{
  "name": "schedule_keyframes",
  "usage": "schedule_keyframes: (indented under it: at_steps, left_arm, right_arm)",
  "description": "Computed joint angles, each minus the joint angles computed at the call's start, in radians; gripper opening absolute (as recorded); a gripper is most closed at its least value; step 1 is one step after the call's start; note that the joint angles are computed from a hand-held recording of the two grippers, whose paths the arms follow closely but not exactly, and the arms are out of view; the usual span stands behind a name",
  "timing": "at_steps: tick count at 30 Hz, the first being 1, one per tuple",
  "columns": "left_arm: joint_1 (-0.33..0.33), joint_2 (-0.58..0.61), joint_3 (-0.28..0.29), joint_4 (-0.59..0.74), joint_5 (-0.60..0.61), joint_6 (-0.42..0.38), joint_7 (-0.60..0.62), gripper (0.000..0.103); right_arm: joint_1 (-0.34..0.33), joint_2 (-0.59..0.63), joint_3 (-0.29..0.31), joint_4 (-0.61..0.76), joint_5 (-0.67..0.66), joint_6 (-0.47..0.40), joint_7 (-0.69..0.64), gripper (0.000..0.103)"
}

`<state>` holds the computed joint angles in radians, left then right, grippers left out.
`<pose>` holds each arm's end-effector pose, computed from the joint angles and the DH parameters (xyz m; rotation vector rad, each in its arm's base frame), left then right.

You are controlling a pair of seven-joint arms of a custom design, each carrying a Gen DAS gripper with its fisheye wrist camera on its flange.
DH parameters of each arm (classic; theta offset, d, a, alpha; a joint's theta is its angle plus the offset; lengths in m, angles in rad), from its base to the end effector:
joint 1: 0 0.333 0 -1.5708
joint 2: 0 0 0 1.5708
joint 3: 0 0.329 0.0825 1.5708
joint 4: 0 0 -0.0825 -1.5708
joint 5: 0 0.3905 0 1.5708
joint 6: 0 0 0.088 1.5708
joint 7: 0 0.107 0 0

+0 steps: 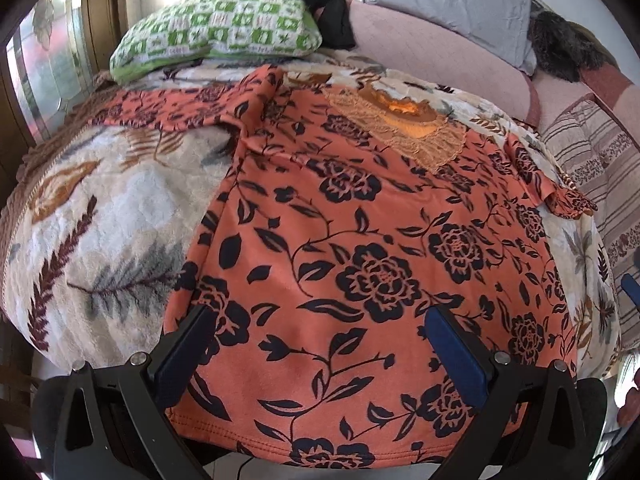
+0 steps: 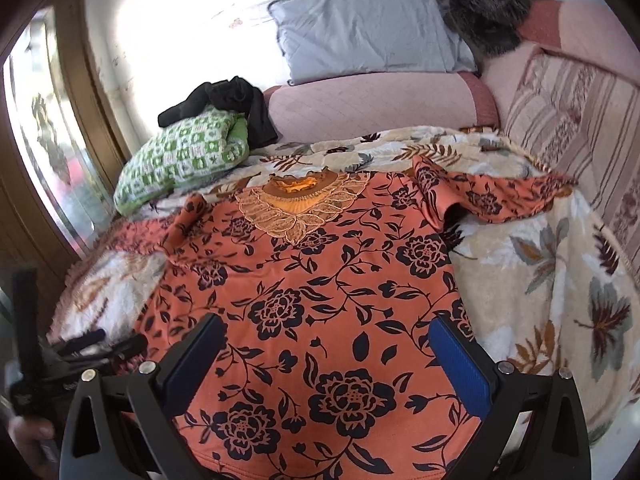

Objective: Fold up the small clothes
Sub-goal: 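Grasp the sleeve with the right tool and fold it across the shirt body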

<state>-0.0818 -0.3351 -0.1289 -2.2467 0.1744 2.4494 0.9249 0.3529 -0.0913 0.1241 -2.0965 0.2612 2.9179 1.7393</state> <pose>0.4841 -0.1101 0.5698 -2.2080 1.5833 -0.6027 0.5205 0.2537 0.5807 -1.6516 1.5138 -0.3162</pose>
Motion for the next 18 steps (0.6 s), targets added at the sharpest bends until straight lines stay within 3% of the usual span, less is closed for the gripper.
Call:
schedule_keyframes:
  at_steps: [3,5,8,10,12,15,18]
  left_arm:
    - [0.015,0.025,-0.004,0.002,0.024,-0.014,-0.019,0.103]
    - [0.018,0.047,-0.002,0.014,0.032,-0.020,-0.017,0.103]
    - [0.021,0.085,-0.002,0.037,0.041,-0.025,-0.012,0.103]
    - [0.026,0.110,-0.005,0.051,0.062,-0.020,-0.011,0.103]
    - [0.032,0.134,-0.008,0.067,0.087,-0.013,-0.017,0.103]
    - [0.039,0.168,-0.006,0.091,0.109,0.001,-0.020,0.103]
    - [0.046,0.196,-0.003,0.110,0.131,0.016,-0.027,0.103]
  right_arm:
    - [0.020,0.029,-0.099,0.038,0.418,0.003,-0.247,0.103]
    - [-0.022,0.080,-0.133,0.101,0.643,-0.008,-0.347,0.103]
    - [-0.131,0.215,-0.159,0.262,0.910,-0.117,-0.393,0.100]
    - [-0.198,0.323,-0.160,0.382,0.965,-0.171,-0.329,0.091]
    - [-0.242,0.430,-0.161,0.503,0.939,-0.210,-0.236,0.089]
    - [-0.266,0.582,-0.166,0.689,0.825,-0.234,-0.114,0.088]
    - [-0.250,0.737,-0.226,0.899,0.621,-0.303,0.080,0.081]
